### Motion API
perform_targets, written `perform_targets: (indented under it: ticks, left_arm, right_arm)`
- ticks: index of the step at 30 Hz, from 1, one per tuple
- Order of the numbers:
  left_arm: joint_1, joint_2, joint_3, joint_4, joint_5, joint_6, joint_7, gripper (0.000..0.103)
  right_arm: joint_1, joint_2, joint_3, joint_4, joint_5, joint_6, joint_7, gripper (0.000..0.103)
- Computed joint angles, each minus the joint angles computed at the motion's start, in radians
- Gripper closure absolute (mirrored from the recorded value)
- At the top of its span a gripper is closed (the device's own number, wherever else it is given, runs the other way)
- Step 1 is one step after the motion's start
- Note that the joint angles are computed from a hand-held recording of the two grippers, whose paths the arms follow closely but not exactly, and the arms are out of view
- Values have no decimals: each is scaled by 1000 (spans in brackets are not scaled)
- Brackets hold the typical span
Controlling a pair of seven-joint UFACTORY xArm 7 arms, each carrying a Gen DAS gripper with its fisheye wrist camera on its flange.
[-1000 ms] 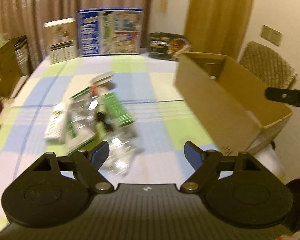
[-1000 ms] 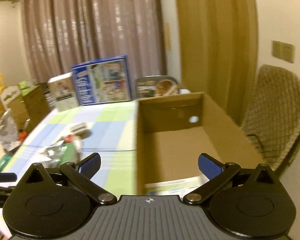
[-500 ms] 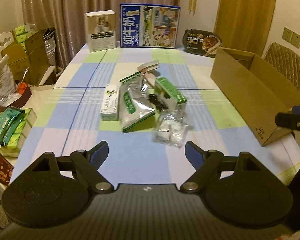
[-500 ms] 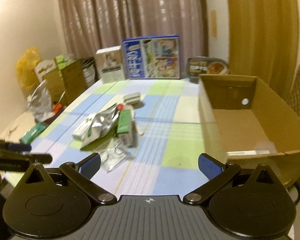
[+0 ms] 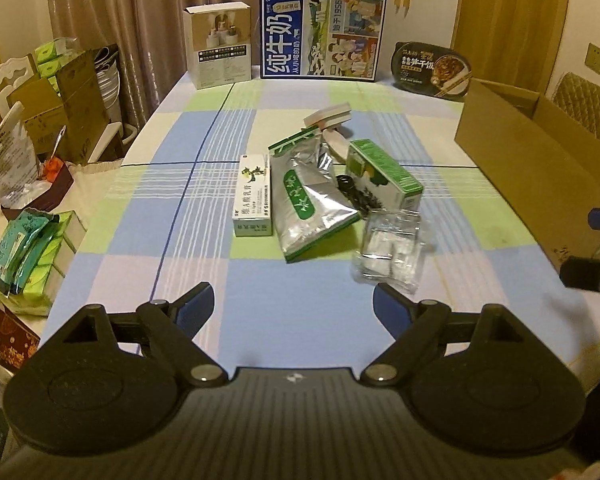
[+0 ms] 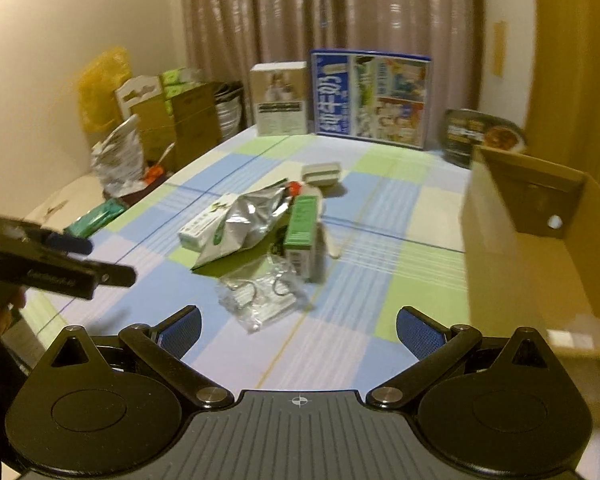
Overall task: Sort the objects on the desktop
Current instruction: 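Grasp the clear tray with wire handles with the right gripper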
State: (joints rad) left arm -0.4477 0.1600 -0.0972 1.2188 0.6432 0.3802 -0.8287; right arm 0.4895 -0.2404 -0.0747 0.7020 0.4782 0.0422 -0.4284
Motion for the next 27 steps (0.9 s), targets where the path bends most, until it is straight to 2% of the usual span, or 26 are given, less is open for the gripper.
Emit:
perform_targets:
  ticks: [2, 5, 8, 11, 17, 22, 27]
  left_arm:
    - [8, 28, 3, 26, -13, -3, 28, 19]
    - [12, 71, 14, 64, -38, -8, 74, 19]
    - [7, 119, 32, 109, -55, -12, 114, 19]
    - [4, 165, 46, 148, -86, -16, 161, 19]
    - [27, 229, 26, 199, -238, -17, 301, 19]
    - [22, 271, 30, 242, -311, -15, 389, 19]
    - [20, 302, 37, 283, -370, -12, 424, 19]
  right_arm:
    - [102, 43, -84, 36, 89, -3, -120, 2]
    - [184, 112, -147, 104, 255, 20, -321, 2]
    - [204, 179, -166, 178, 431, 71, -511, 2]
    - [170, 241, -148, 240, 522, 125, -625, 2]
    - [75, 358, -78, 349, 583, 194, -762, 2]
    - [1, 435, -22, 418, 550, 242, -794, 2]
    - [-60, 489, 30, 461, 506, 264, -765, 2]
